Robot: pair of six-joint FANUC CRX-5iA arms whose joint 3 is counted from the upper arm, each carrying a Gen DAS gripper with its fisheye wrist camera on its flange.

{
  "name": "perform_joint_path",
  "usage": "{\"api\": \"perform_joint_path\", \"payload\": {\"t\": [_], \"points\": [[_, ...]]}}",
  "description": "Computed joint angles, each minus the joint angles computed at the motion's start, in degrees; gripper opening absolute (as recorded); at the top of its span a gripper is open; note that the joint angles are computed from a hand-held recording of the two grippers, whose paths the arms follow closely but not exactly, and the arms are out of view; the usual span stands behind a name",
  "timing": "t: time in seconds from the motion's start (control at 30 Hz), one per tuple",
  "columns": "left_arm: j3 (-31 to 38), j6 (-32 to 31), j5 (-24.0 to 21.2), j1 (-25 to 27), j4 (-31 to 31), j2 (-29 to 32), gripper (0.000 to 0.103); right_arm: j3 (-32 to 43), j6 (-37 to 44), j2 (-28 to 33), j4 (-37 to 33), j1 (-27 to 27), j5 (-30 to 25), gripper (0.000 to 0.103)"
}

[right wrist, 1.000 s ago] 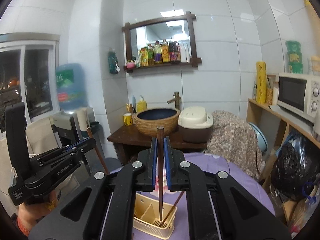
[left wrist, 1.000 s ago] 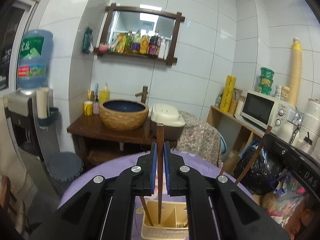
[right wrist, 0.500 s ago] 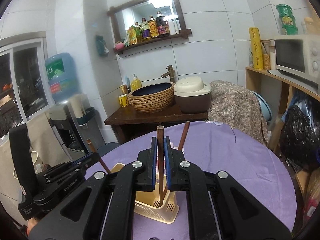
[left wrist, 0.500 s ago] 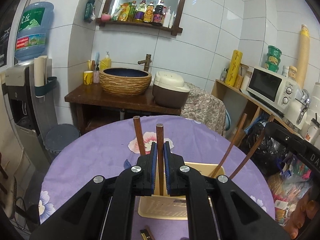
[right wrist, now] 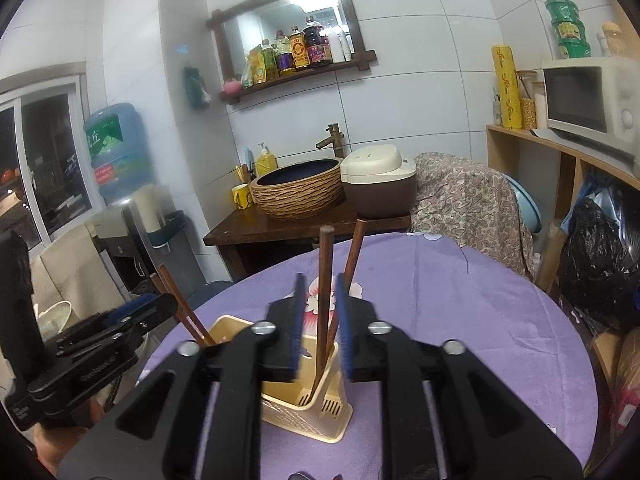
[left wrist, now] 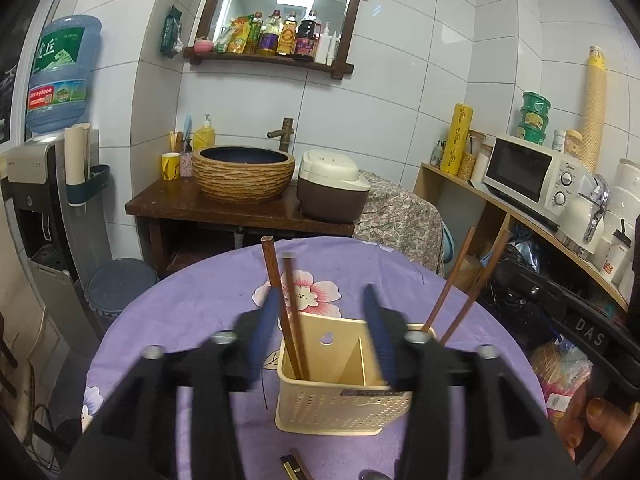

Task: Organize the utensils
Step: 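Open both tools to release the chopsticks into the holder, then move both tools back toward the utensils on the cloth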

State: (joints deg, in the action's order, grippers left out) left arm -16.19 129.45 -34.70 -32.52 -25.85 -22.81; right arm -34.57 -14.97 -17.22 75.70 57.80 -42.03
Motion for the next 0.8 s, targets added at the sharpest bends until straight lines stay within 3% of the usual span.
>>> {"api": "perform_joint_path", "payload": {"t": [0.03, 0.13, 0.2, 0.33, 0.47, 0.63, 0.8], "points": [[-0.11, 1.05, -0.26, -0.71, -1.28, -0.45, 0.055, -0.46, -0.73, -0.17, 0.73, 0.43, -0.81, 0.056], [-1.25, 2.35, -1.46, -2.48, -3.52, -2.15, 0.067, -2.24, -2.57, -0.81, 3.90, 2.50, -4.51, 0.061], [-2.36, 2.90, -2.18, -2.94, -3.99, -3.25, 0.081, -3.35, -2.96, -1.62, 4.13, 3.68, -5.56, 0.074], [-5.69, 4.81, -3.94, -3.55, -4.20, -5.83, 0.095, -6.28, -3.39, -3.34, 3.58, 7.92, -8.96, 0.084], [-10.98, -0.06, -3.78, -0.03, 4.00, -7.73, 0.097, -7.95, -2.28, -3.34, -0.01, 13.13, -13.97, 0.093], [-13.35, 1.70, -8.17, -2.55, 2.40, -7.18, 0.098, -9.34, -2.08, -1.55, -4.48, 19.08, -19.97, 0.097], [-18.14, 0.36, -9.24, -0.69, 6.13, -9.26, 0.098, -10.99, -3.69, -0.11, -11.65, 24.93, -25.61, 0.097]]}}
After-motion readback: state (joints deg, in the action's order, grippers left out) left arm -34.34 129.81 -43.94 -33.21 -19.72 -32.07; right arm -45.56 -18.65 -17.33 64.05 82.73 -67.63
